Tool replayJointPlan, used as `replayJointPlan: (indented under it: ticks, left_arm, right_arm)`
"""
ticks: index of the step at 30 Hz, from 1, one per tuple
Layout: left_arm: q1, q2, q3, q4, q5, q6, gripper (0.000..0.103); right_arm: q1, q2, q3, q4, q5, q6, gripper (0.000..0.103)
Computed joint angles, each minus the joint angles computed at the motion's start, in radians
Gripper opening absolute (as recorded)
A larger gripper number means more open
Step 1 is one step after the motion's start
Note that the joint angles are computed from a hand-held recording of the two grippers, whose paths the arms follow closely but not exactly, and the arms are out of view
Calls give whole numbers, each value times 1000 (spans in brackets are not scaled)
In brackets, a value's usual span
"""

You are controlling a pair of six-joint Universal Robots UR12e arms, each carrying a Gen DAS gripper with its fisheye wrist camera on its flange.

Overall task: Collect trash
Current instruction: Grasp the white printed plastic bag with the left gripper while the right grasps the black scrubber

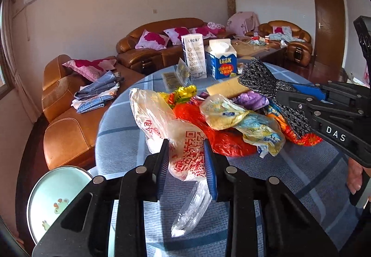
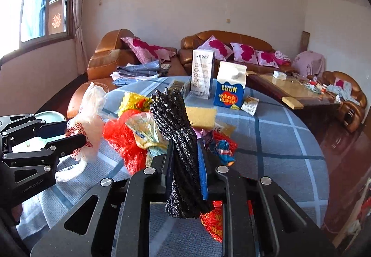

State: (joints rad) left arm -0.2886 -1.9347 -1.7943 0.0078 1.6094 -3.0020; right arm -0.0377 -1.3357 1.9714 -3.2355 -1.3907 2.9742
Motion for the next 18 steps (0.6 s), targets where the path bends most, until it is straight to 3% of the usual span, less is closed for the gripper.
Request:
replayJointPlan:
  ticks: [7,18]
  left_arm:
    - [6,29,-24,71,119,-5,28]
    - [36,43,-38,80,187,-31,28]
  right_arm:
    - [22,15,-56,22,64,-6,19]
    - [67,66,-146,60,120,-66,19]
